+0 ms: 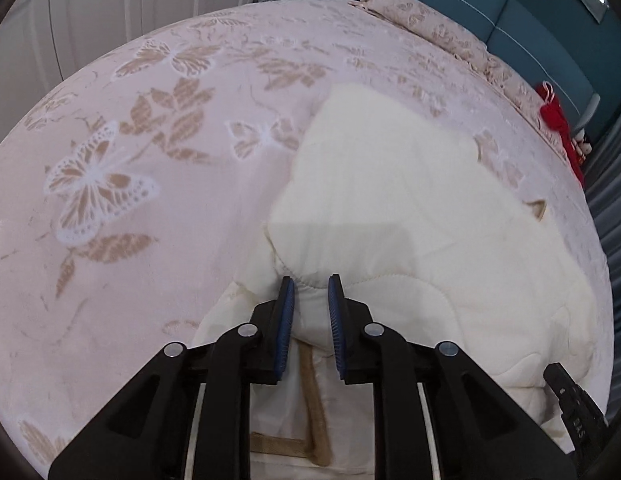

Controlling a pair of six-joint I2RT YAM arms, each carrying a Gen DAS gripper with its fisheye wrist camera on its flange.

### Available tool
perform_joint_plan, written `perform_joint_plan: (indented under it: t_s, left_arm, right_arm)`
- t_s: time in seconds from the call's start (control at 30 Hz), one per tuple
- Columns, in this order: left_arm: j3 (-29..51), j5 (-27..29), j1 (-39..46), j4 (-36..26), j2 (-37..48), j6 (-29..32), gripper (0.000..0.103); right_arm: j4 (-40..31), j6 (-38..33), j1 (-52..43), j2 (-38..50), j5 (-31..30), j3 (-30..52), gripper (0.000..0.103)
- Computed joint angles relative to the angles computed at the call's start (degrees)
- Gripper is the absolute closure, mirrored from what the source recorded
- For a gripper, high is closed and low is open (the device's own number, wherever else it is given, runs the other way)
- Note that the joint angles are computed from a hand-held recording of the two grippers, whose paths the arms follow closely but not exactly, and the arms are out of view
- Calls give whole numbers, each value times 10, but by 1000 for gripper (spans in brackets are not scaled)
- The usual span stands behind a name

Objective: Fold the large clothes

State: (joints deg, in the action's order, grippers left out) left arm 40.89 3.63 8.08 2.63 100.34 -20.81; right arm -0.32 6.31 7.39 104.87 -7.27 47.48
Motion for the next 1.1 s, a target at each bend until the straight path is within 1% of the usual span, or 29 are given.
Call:
perform_joint_plan:
  t_s: [0.1, 0.23, 0.3, 0.4, 0.47, 0.57, 0.67, 0.73, 0.77, 0.8, 0.83, 0.87, 0.93, 1.0, 1.03, 1.1]
  left_arm:
    - [-14, -4, -1, 25, 8, 16, 90]
    - [-38, -5, 0, 62, 8, 27, 92]
    - [-52, 3, 7, 83, 8, 29, 96]
    - [-58, 10, 14, 91, 9, 28, 102]
    - [-58, 16, 18, 90, 8, 29, 102]
    - [-58, 13, 17, 79, -2, 34, 102]
    - [-62, 1, 11, 47, -38, 42, 102]
    - [-61, 6, 16, 14, -72, 40, 102]
    - [-56, 13, 21, -2, -83, 38, 102]
    - [-47, 28, 29, -23, -99, 36, 102]
    - [-36, 39, 34, -37, -109, 36, 102]
    - [-15, 43, 35, -54, -115, 36, 98]
    - [28, 42, 29, -75, -105, 37, 96]
    - [97, 46, 17, -96, -66, 28, 96]
    - [133, 47, 12, -107, -41, 22, 96]
    - [225, 40, -5, -139, 28, 21, 96]
  right_arm:
    - [25, -2, -33, 4, -26, -20, 103]
    - [47, -17, -50, -1, -29, -44, 103]
    - [56, -21, -60, -3, -35, -55, 103]
    - [58, -22, -73, -6, -40, -65, 103]
    - [59, -21, -85, -13, -40, -73, 103]
    - [54, -19, -111, -22, -48, -80, 103]
    - [31, -23, -120, -42, -41, -82, 103]
    - [11, -38, -101, -88, 16, -94, 103]
    - [7, -45, -96, -105, 34, -99, 101]
    - [-1, -51, -91, -130, 44, -101, 94]
    - [-13, -53, -91, -145, 34, -93, 93]
    - [-28, -50, -90, -150, 17, -75, 93]
    - [-48, -35, -79, -131, -8, -20, 93]
    - [-66, -17, -55, -86, -24, 53, 93]
    - [-79, -10, -38, -52, -37, 102, 93]
    - [-106, 1, -10, 14, -57, 191, 91]
